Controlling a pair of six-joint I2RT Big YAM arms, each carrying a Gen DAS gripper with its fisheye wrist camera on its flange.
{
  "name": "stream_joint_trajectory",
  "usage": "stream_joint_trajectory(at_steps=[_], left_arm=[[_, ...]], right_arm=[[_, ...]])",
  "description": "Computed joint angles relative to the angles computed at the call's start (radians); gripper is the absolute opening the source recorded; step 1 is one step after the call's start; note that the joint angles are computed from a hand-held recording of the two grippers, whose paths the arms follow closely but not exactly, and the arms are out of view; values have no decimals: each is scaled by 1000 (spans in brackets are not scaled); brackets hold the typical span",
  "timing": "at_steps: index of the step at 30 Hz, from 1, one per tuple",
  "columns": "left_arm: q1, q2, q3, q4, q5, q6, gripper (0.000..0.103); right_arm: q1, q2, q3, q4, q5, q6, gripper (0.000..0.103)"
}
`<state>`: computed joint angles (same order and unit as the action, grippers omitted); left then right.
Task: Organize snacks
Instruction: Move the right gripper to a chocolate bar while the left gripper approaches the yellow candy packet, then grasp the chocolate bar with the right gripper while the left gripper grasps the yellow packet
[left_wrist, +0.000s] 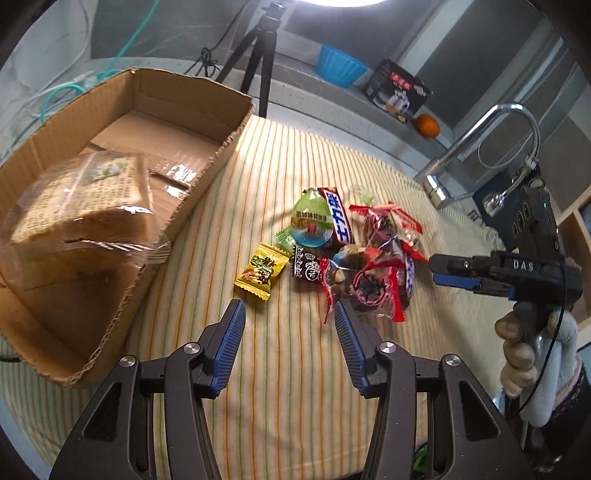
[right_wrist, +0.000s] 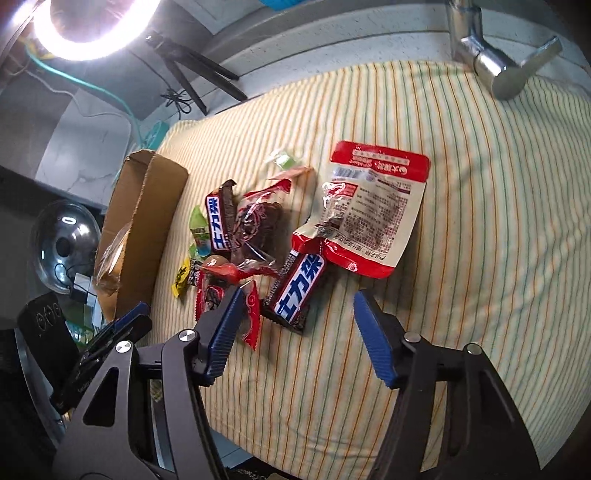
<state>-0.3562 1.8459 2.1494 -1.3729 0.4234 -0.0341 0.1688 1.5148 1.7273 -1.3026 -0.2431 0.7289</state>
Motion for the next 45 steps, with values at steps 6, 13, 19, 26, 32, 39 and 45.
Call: stream_joint_trajectory(at_steps=[6, 13, 19, 26, 32, 39, 45], left_arm=[[-11, 28, 24, 0, -44, 41, 45], [-21, 71, 67, -16, -82, 90, 35], [-24, 101, 93, -17, -106, 101, 35], [-30, 100, 76, 2, -122, 134, 35], [-25, 106, 81, 5, -117, 118, 22], [-25, 102, 70, 22, -110, 102, 21], [-20, 90, 50, 43, -92, 93, 18]], right_arm=[[-6, 17, -20, 22, -16, 56, 59], [8, 62, 25, -15, 23, 28, 56], [16, 99, 75, -58, 54, -4, 55], [38, 147, 147, -132, 109, -79, 51], [49, 178, 200, -179, 132, -158, 44], [68, 245, 283, -252, 150, -190, 44], [91, 257, 306, -297, 206, -279, 39]])
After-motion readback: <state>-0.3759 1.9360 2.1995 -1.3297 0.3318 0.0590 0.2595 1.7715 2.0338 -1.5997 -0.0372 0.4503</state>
